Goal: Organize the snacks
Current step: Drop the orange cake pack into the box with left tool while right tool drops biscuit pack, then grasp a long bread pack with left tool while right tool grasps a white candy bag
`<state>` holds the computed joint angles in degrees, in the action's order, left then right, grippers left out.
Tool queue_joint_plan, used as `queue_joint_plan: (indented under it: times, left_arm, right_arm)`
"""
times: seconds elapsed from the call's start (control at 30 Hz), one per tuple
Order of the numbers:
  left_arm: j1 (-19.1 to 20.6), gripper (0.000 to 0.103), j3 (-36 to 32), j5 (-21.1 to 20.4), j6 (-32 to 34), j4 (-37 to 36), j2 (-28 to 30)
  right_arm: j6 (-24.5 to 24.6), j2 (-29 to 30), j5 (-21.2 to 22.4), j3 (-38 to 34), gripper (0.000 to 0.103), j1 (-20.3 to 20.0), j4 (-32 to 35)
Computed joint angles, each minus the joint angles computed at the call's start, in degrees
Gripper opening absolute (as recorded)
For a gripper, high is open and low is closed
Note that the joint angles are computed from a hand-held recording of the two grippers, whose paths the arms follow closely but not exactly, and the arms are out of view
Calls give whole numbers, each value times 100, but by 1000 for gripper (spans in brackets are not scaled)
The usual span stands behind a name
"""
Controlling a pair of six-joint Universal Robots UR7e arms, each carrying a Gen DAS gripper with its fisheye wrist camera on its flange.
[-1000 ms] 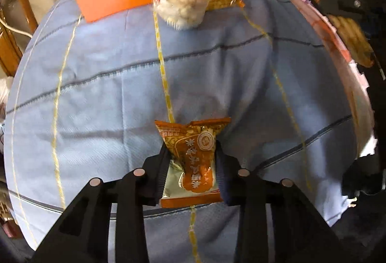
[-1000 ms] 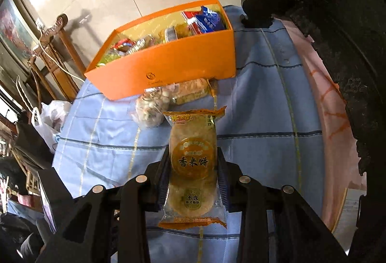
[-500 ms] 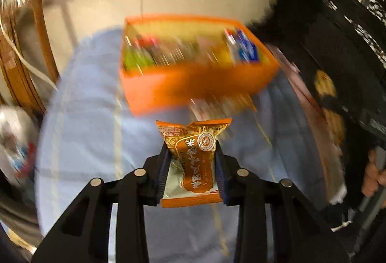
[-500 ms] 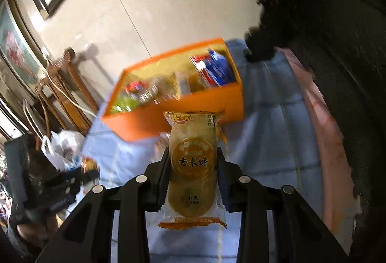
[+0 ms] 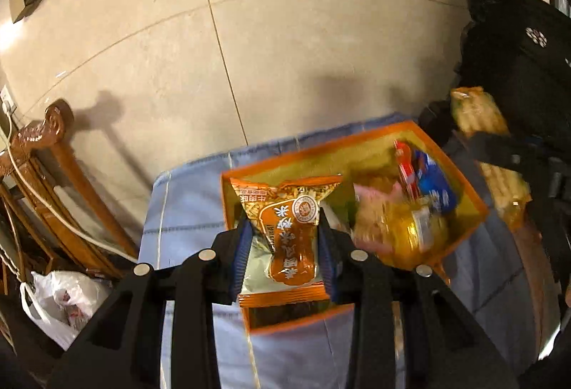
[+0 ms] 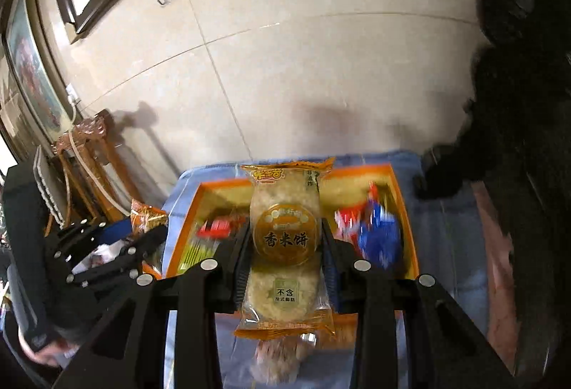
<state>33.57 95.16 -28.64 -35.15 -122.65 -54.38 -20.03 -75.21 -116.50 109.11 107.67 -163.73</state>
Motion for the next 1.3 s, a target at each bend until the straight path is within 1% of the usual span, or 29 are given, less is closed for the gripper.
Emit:
queue_joint_plan:
  times: [0.03, 0.07, 0.1, 0.13, 0.17, 0.2, 0.23, 0.27, 0.3, 0.37, 0.4, 0.47, 0.53, 0.6, 0.67, 0.7, 0.73, 0.77, 0.8, 0.87, 0.93, 0.97, 1.0, 1.03, 1.07, 1.1, 1.17, 1.23, 1.3]
  left_arm:
    - [59, 35, -48, 52, 114, -127, 42]
    - [117, 60, -146, 158, 178, -195, 134]
    - [124, 81, -199, 368, 36, -118, 198]
    - [106, 98, -122, 512, 18, -281, 183]
    - [86, 99, -12, 544, 189, -641, 184]
    - [55, 99, 135, 482, 201, -770, 98]
    - [39, 99, 218, 441, 42, -659, 26]
    - [16, 99, 329, 388, -284, -386, -91]
    - [17, 99, 422, 335, -441, -280, -167]
    - [-31, 99, 668, 240, -1131, 313, -444]
    - [-46, 99, 760, 224, -1553, 657, -553]
    - [-145, 99, 1037, 40, -2454, 1238, -856]
    - [-284, 99, 1305, -199, -3155, 1718, -1145]
    - [-399, 99, 1595, -301, -3446, 1881, -1370]
    - [-531, 99, 1779, -411, -3871, 2331, -1516]
    - [-602, 99, 1845, -502, -4060, 2575, -1564]
    - [-627, 99, 1934, -572, -4098, 2598, -1588]
    - [-657, 99, 1996, -655, -4102, 2598, -1592]
    - [-678, 99, 2078, -799, -3963, 2463, -1569]
    - [-671, 99, 2153, -998, -3679, 2167, -1455]
    - [-682, 99, 2188, -1076, -3263, 1734, -1211]
    - [-699, 99, 2197, -1097, -2958, 1420, -1052]
    - [-692, 99, 2199, -1137, -2606, 1091, -916]
    - [-675, 99, 2164, -1198, -2021, 573, -665]
    - [-658, 99, 2174, -1202, -1423, 1, -465]
    - [-660, 99, 2069, -1164, -823, -438, -131]
    - [-610, 99, 1906, -1121, 377, -1133, 338]
    - [-563, 99, 1622, -985, 1547, -1656, 877]
    - [-492, 99, 1439, -1013, 2263, -2061, 1147]
  right_arm:
    - [-79, 194, -175, -189, 57, 38, 12]
    - [-169, 388, -442, -344, 90, 90, -63]
    - [-202, 516, -660, -444, 100, 129, -76]
    - [-234, 567, -795, -463, 99, 150, -114]
    - [-301, 536, -782, -411, 99, 132, -157]
    - [-349, 462, -720, -299, 99, 117, -223]
    - [-368, 331, -691, -105, 99, 105, -292]
    - [-339, 179, -711, 122, 99, 85, -304]
    - [-238, -32, -777, 439, 99, 55, -187]
    - [-82, -279, -867, 972, 99, -43, -40]
    - [-50, -298, -894, 1160, 99, -111, -35]
    - [84, -126, -1012, 1541, 99, -306, -150]
    - [214, 260, -1118, 1738, 99, -492, -379]
    - [187, 748, -1286, 1822, 99, -583, -940]
    - [241, 994, -1248, 1839, 98, -671, -1249]
    - [284, 1065, -1129, 1859, 89, -742, -1437]
    - [318, 1043, -964, 1901, 51, -809, -1543]
    - [422, 939, -874, 1921, 49, -826, -1410]
    - [428, 844, -914, 1935, 48, -794, -1250]
    - [540, 427, -723, 2123, 48, -816, -1058]
    - [696, -341, -599, 2437, 48, -849, -793]
    - [699, -605, -596, 2535, 48, -852, -732]
    - [632, -1072, -618, 2648, 48, -870, -494]
    - [592, -1354, -678, 2690, 48, -878, -300]
    - [594, -1578, -769, 2742, 48, -864, -175]
    - [565, -1876, -896, 2780, 48, -906, -57]
    - [623, -2347, -1042, 2861, 49, -1039, 76]
    - [801, -2893, -1006, 2950, 49, -1194, 357]
    - [792, -3202, -1029, 3023, 49, -1320, 452]
